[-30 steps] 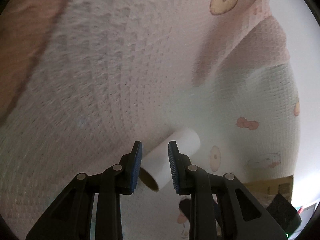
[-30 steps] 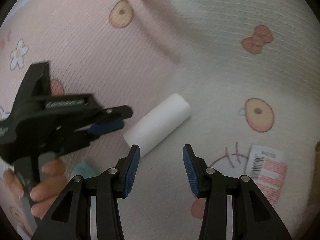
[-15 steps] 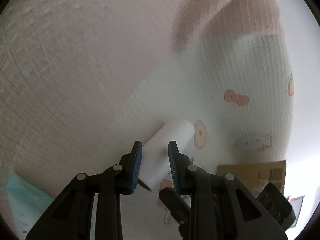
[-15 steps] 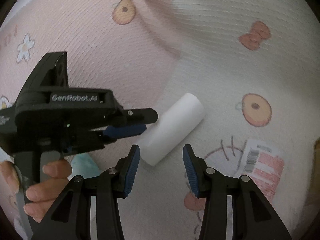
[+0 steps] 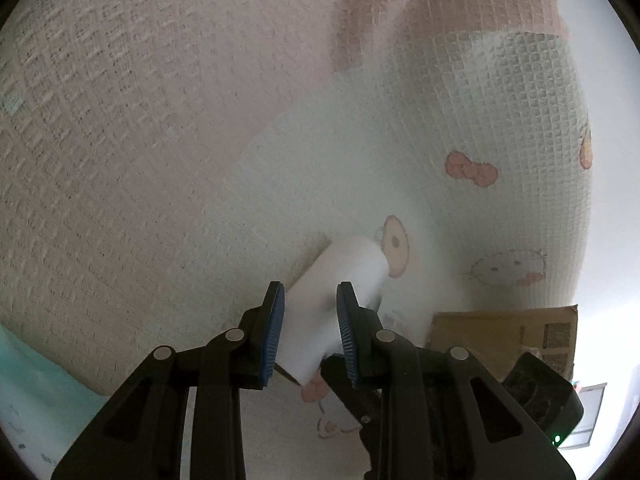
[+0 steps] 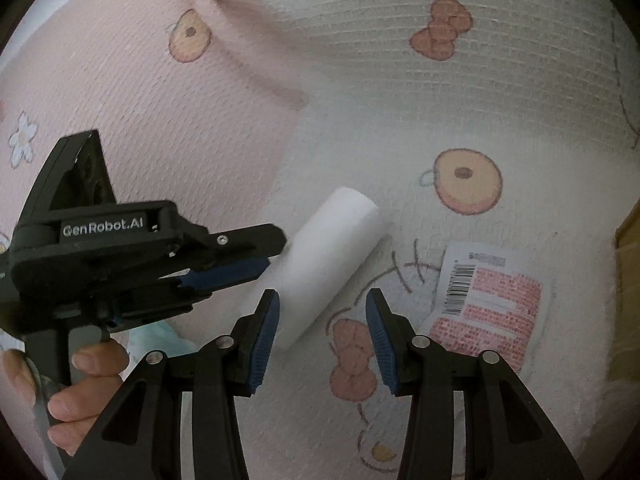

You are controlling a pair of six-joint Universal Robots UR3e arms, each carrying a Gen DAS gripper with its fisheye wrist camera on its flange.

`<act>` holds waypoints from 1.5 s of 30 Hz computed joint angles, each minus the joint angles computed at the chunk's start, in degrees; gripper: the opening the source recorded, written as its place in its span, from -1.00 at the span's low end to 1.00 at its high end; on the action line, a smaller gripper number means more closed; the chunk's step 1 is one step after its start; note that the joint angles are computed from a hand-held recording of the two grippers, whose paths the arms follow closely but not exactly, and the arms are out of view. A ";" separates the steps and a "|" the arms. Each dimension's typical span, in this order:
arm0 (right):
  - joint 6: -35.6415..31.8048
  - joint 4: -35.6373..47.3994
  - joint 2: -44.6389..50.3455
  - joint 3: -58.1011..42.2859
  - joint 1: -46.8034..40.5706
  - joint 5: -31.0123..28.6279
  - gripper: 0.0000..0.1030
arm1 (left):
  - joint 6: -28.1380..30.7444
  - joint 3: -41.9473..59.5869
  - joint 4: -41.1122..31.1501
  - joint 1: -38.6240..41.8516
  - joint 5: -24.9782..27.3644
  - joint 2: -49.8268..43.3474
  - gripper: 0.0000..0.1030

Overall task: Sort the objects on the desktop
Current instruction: 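Move both grippers toward the last white tube lying on the sheet, then close the right gripper on the upright tube while the left gripper closes beside it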

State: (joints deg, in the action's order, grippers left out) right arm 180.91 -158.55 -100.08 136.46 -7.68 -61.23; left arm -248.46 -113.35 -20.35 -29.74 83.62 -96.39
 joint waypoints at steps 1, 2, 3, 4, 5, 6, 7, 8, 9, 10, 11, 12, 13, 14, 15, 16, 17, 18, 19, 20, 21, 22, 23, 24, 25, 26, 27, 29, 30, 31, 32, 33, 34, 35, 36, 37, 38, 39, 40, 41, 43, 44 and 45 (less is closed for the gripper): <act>-0.67 -0.33 -0.05 0.15 0.20 0.13 -0.20 | 0.18 0.16 -0.15 -0.06 -0.10 -0.08 -0.45; -1.25 -0.33 -0.01 0.15 0.37 0.30 -0.20 | 0.62 -0.45 0.19 0.03 -0.62 0.45 -0.45; -1.48 -0.36 0.09 0.03 0.77 0.33 -0.20 | 0.81 -0.63 0.40 -0.02 -0.96 0.64 -0.45; -1.50 -0.44 0.25 -0.16 1.25 0.29 -0.20 | 0.88 -0.80 0.79 -0.18 -1.10 0.78 -0.45; -1.86 -0.41 0.28 -0.19 1.35 0.46 -0.20 | 1.00 -1.04 1.39 -0.37 -1.39 0.92 -0.45; -1.94 -0.18 0.27 -0.31 1.44 0.34 -0.20 | 1.09 -1.55 1.84 -0.50 -1.73 1.42 -0.44; -1.89 0.01 0.15 -0.36 1.43 0.21 -0.19 | 1.23 -1.49 1.77 -0.75 -1.65 1.66 -0.44; -1.93 0.45 -0.19 -0.26 1.01 0.52 -0.19 | 1.46 -1.43 1.85 -0.91 -1.76 1.77 -0.44; -1.97 0.94 -0.45 -0.20 0.61 0.77 -0.19 | 1.71 -1.51 2.25 -0.83 -2.41 1.75 -0.44; -1.97 1.69 -0.92 -0.04 -0.13 1.27 -0.19 | 1.71 -1.74 2.86 -0.89 -2.95 1.66 -0.44; -1.92 2.28 -1.25 0.09 -0.74 1.66 -0.19 | 2.05 -3.41 2.84 -0.43 -4.23 3.47 -0.44; -1.95 2.90 -1.45 0.09 -1.20 1.98 -0.18 | 2.29 -2.98 2.39 -0.23 -4.94 3.12 -0.43; -1.98 3.61 -1.59 0.09 -1.78 2.50 -0.18 | 2.89 -2.22 0.40 -0.17 -5.22 3.13 -0.42; -2.00 4.19 -1.57 0.17 -2.53 3.48 -0.18 | 3.56 0.49 -4.44 -0.73 -4.12 2.60 -0.42; -1.80 4.27 -1.42 0.14 -2.69 3.70 -0.18 | 4.17 2.18 -7.78 -1.16 -3.39 2.24 -0.37; -1.64 4.37 -1.01 -0.21 -2.44 3.43 -0.17 | 4.65 2.32 -7.61 -1.61 -2.90 1.99 -0.31; -1.42 4.00 -0.80 -0.38 -2.10 2.96 -0.15 | 4.99 1.67 -7.50 -1.67 -3.07 2.58 -0.29; -1.25 3.86 -0.58 -0.65 -1.68 2.37 -0.13 | 5.04 2.00 -7.87 -1.96 -2.91 2.48 -0.28; -1.19 3.86 -0.40 -0.91 -1.34 1.95 -0.13 | 5.20 2.63 -8.52 -2.32 -2.67 2.25 -0.28; -1.16 3.99 -0.20 -1.22 -1.02 1.55 -0.11 | 5.61 3.36 -9.46 -2.60 -2.60 2.08 -0.28; -1.19 4.30 0.01 -1.62 -0.65 1.02 -0.11 | 6.06 3.97 -10.37 -2.82 -2.65 1.99 -0.28; -1.24 4.45 0.05 -1.77 -0.51 0.79 -0.11 | 6.22 4.23 -10.68 -2.99 -2.59 1.86 -0.28; -1.16 4.63 0.00 -1.91 -0.36 0.42 -0.11 | 6.27 4.33 -10.92 -3.12 -2.67 1.88 -0.28; -1.01 5.11 0.04 -2.25 -0.09 -0.12 -0.11 | 6.35 4.52 -11.11 -3.14 -3.25 1.73 -0.28; -0.90 6.14 0.28 -2.93 0.31 -0.92 -0.11 | 6.72 4.69 -11.47 -3.00 -4.16 1.63 -0.28; -0.92 6.75 0.42 -3.28 0.46 -1.35 -0.11 | 7.60 4.93 -12.02 -2.82 -5.06 1.52 -0.28; -1.07 6.94 0.40 -3.31 0.40 -1.46 -0.11 | 8.28 5.15 -12.60 -2.84 -5.54 1.62 -0.28; -1.70 8.18 0.14 -3.33 -0.32 -1.06 -0.11 | 9.42 5.41 -13.25 -2.64 -6.72 1.49 -0.28; -1.93 8.72 0.02 -3.23 -0.85 -0.50 -0.11 | 9.57 5.01 -13.26 -2.43 -7.09 1.90 -0.28; -2.18 9.37 -0.02 -3.15 -1.45 0.24 -0.11 | 9.57 4.47 -12.94 -2.05 -7.57 2.28 -0.28; -2.23 9.91 0.02 -2.95 -2.20 1.21 -0.11 | 9.45 4.28 -12.22 -1.65 -8.15 1.90 -0.27; -1.91 9.96 0.11 -2.63 -2.92 2.01 -0.11 | 9.31 3.88 -11.29 -1.15 -8.93 1.59 -0.27; -1.65 10.01 0.37 -2.54 -3.49 2.61 -0.11 | 9.36 2.88 -10.25 -0.37 -9.94 1.88 -0.27; -1.67 10.20 0.68 -2.69 -3.85 2.96 -0.11 | 9.08 1.78 -8.49 0.42 -10.89 1.76 -0.27; -1.80 10.57 0.99 -3.06 -3.94 3.06 -0.11 | 8.73 0.77 -7.15 1.05 -11.47 1.91 -0.26; -1.99 10.93 1.34 -3.55 -3.86 2.94 -0.11 | 7.87 0.97 -5.71 1.07 -11.40 0.79 -0.25; -2.09 11.01 1.71 -4.10 -3.53 2.55 -0.11 | 7.30 1.03 -4.73 1.12 -11.13 0.21 -0.25; -2.12 11.22 1.95 -4.62 -3.16 2.12 -0.11 | 7.11 1.12 -4.42 1.17 -10.84 0.03 -0.25; -2.25 11.46 2.36 -5.38 -2.58 1.52 -0.11 | 6.93 1.81 -4.34 0.85 -10.42 -0.65 -0.25; -2.24 11.35 2.67 -5.84 -2.14 1.07 -0.11 | 6.96 2.29 -4.53 0.56 -9.80 -0.87 -0.25; -2.21 11.49 3.36 -6.80 -1.42 0.21 -0.11 | 6.66 2.77 -4.77 -0.27 -8.26 -0.97 -0.25; -2.01 11.53 3.83 -7.36 -1.09 -0.30 -0.11 | 6.50 3.00 -4.71 -0.62 -7.84 -1.16 -0.25; -1.82 11.49 3.97 -7.50 -1.09 -0.38 -0.11 | 6.43 2.74 -4.44 -0.80 -7.55 -0.97 -0.25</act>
